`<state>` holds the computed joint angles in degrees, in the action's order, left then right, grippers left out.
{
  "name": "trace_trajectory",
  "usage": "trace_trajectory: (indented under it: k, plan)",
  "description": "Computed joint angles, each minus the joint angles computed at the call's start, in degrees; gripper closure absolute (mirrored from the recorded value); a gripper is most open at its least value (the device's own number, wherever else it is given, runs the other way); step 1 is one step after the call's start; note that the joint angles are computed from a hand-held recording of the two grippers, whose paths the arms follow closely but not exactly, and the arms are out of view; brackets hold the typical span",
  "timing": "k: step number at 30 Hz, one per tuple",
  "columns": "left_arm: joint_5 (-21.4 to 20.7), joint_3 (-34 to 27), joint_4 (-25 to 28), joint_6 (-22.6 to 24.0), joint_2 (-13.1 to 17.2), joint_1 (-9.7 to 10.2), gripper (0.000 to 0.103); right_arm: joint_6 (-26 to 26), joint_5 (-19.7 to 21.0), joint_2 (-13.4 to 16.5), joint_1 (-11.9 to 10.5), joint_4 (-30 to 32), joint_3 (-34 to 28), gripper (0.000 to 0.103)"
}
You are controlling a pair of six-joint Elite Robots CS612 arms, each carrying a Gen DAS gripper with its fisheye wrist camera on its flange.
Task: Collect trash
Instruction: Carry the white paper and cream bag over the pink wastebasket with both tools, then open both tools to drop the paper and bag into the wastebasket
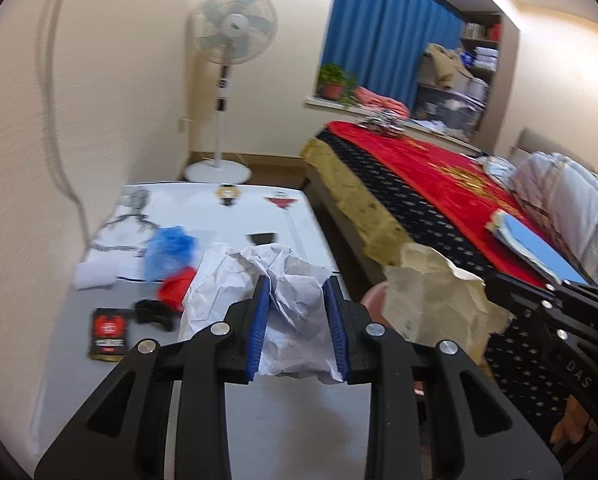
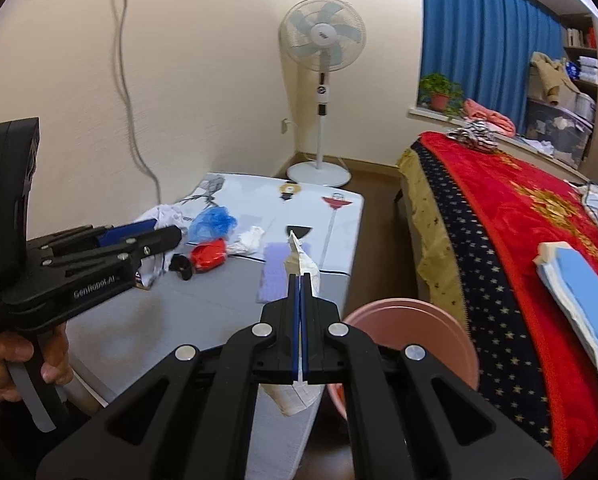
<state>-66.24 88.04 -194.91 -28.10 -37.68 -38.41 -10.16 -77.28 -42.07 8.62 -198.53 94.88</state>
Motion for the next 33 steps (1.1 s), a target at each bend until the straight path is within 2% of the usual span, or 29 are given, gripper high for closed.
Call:
trace_trajectory:
  k: [9,17,18,20,21,22,23,25,26,29,30,33]
  plan:
    - [-8.70,-9.98,5.29,3.64,4.45,-0.60,0.074,1.30,-2.56,-0.08,-3.45,0.18,-0.10,0.103]
    - [-15.62,-22.80,14.74,4.96,11.50,-0.32,0.071,3.17,-5.79,2.66,-5.98,5.44,-3.61,0.103]
    - [-16.02,-23.88,15.74,5.12,12.16,-0.31,0.068,3.62,-6.10,3.08,-6.21,6.48,-4.08,0.103]
    - [-15.42,-26.33,17.71,4.76,13.70,-0.50,0.054,4.01,-6.51,3.81,-6.53,8.95,-5.08,0.102]
    - [-15.07,-27.10,18.64,4.39,14.07,-0.55,0.027,4.17,-6.35,4.07,-6.68,10.95,-5.58,0.102]
    - [-13.89,-28.00,19.42,3.64,14.66,-0.66,0.010,4.59,-6.40,4.25,-6.77,12.09,-5.93,0.098]
    - [-12.64,-28.38,19.48,3.33,14.96,-0.78,0.007,5.38,-6.40,4.60,-6.97,13.52,-6.48,0.093]
    - [-11.11,-28.85,19.76,2.91,15.36,-0.87,0.007,7.28,-7.20,5.04,-7.16,16.42,-7.28,0.043]
    - [-10.37,-29.02,21.07,2.32,15.38,-0.89,0.007,8.12,-7.92,5.19,-7.09,16.11,-7.25,0.037]
    - [-9.44,-28.98,23.00,2.24,15.30,-0.88,0.007,8.32,-8.21,5.25,-7.13,15.74,-7.13,0.033]
    - [-8.81,-28.86,23.48,2.39,15.16,-0.94,0.007,8.65,-8.46,5.16,-7.04,15.38,-6.98,0.027]
    - [-6.39,-26.46,23.79,3.20,13.42,-1.23,0.007,8.72,-9.39,4.24,-6.66,13.74,-6.03,0.020]
